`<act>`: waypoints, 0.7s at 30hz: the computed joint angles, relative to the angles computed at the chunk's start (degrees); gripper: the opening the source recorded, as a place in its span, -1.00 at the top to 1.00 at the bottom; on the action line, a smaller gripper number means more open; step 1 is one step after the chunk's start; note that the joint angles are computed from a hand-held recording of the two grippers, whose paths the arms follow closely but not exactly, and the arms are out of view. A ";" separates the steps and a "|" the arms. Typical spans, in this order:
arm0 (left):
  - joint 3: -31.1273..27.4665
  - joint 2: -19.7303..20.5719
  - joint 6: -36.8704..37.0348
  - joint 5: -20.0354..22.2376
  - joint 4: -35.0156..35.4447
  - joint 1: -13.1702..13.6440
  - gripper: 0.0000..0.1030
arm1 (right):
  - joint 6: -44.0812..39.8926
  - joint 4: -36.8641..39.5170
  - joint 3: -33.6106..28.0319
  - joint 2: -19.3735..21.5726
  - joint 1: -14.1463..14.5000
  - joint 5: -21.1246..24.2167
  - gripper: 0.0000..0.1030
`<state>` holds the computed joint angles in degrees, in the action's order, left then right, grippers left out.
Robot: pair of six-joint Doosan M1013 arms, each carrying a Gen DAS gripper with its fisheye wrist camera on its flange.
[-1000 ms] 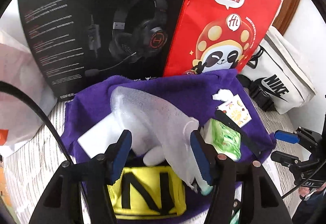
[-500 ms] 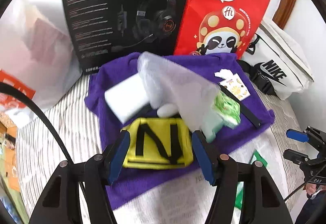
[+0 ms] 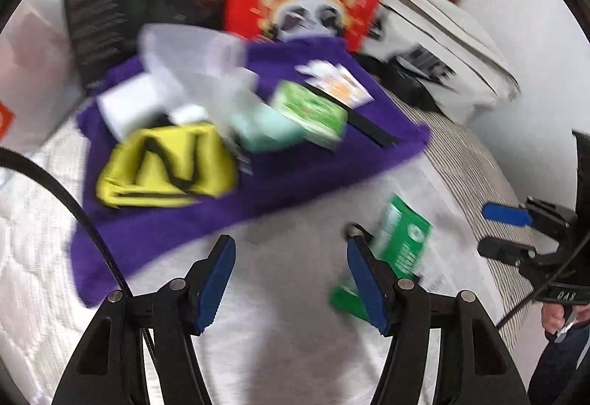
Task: Organize soft objects
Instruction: 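Move the left tool to the long green packet while the right tool moves toward the other strap piece, then grasp the long green wet-wipe packet with the left tool while the right tool approaches the black strap piece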
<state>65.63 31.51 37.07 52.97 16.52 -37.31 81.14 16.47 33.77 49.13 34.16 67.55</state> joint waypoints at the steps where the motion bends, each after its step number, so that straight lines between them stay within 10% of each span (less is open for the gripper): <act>1: -0.52 0.53 1.46 -0.16 -0.72 -0.24 -0.19 | 0.03 0.07 1.06 -0.53 -0.10 -0.54 -0.04; 8: -3.28 3.61 14.53 -4.46 -7.73 -1.18 -0.32 | 1.46 -0.48 9.05 -4.81 -1.44 -4.19 -0.04; 16: -10.76 8.73 19.53 5.46 0.26 -3.18 -0.45 | 4.49 -1.19 13.17 -6.48 -3.02 -5.37 -0.13; 21: -11.08 8.62 18.70 6.26 0.87 -3.04 0.11 | 5.10 -1.04 13.25 -6.09 -3.00 -4.85 -0.13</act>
